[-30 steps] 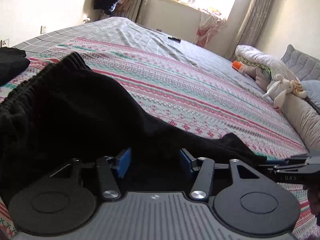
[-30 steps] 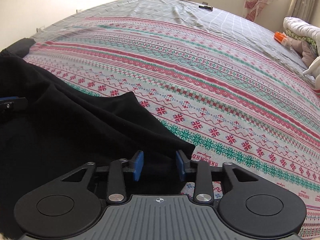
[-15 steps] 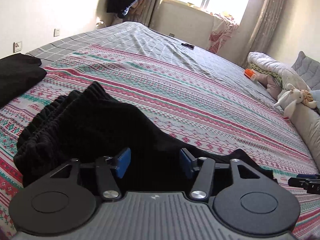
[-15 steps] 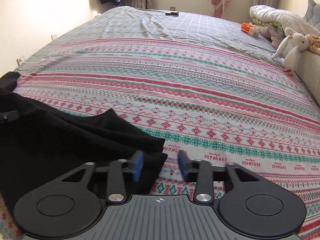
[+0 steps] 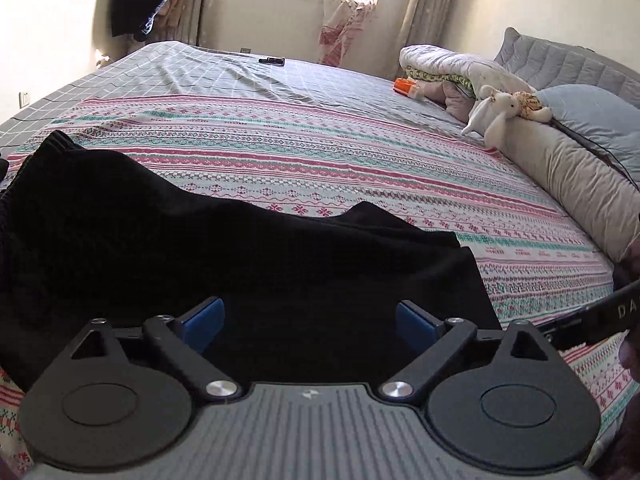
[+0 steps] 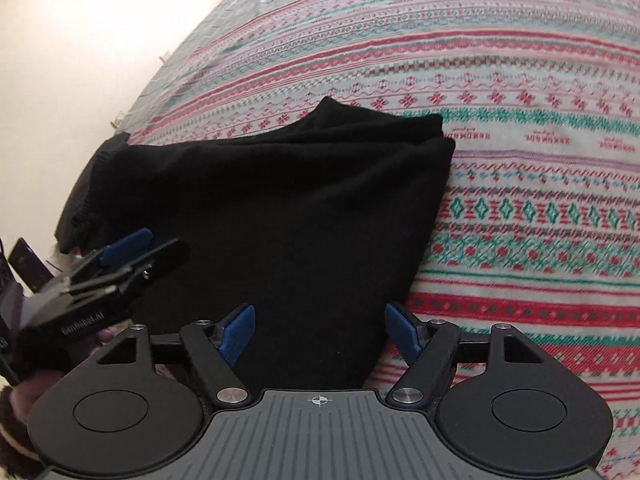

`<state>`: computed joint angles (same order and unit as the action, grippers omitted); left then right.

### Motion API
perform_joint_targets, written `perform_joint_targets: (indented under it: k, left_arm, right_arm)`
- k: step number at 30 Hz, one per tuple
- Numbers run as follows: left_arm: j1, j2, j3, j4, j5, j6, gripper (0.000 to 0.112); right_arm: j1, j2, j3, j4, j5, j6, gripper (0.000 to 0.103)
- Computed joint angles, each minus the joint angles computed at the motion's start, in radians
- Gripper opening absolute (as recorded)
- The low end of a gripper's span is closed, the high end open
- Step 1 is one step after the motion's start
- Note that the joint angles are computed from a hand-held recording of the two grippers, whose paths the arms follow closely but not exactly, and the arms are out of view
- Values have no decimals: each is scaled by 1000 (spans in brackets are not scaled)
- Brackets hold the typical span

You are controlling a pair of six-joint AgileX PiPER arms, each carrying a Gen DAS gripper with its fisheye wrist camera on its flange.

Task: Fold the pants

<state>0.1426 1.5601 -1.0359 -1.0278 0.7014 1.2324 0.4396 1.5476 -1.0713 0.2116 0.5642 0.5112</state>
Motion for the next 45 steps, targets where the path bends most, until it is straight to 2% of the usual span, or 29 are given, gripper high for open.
perform_joint_targets:
  k: [6,10,15,17,19,22,24,26,32,35,37,38,40,41,43,44,45]
  left_arm:
    - [57,-10,63,-9,47,162,103]
    - [125,-16,125,-60,146,286,103]
    - [127,-96,226,-71,110,516,103]
    - [132,-102,205,-12,159,503,103]
    - [142,-102,184,37,229,523,103]
    - [146,-115,184,53,285,567,103]
    - [151,-117,188,42,321,578,103]
    - [143,-122,192,26,339,588,103]
    - [60,-156,225,-26,320,638,103]
    - [-1,-170,247,-48,278,644,102]
    - [-47,-191,276,-76,221,652,97]
    - [-84,-201,294,-91,160,648,95]
    - [-176,-223,335,-114,-3,636,81]
    - [-216,-228,356,-134,-77,645,78]
    - [-275,-239,398,-183,-206,676,66]
    - [-296,-242,418,-216,-258,700,66]
    - [-297,-250,440,-287,-269,765,65]
  right_arm:
    - [-23,-37,82,216,-36,-167,71]
    - [-29,-62,125,288,-53,-238,63]
    - [-53,-87,197,431,-48,-368,53]
    - [-67,-96,218,504,-25,-433,53]
    - [-103,-109,268,661,9,-557,52]
    - [-136,-120,333,828,16,-696,44]
    - [-153,-120,348,886,23,-741,44]
    - [-164,-122,357,914,30,-768,44]
    - [-193,-105,347,1028,63,-880,41]
    - [-204,-122,333,1076,80,-930,41]
    - [-219,-127,324,1110,93,-961,41]
    - [-230,-128,321,1122,99,-973,41]
    - [-254,-130,318,1135,114,-986,41]
    - [-272,-135,321,1132,124,-987,41]
    - [-310,-152,333,1116,130,-979,43]
    - [-325,-161,340,1095,116,-961,43]
    - [-339,-166,340,1071,103,-945,43]
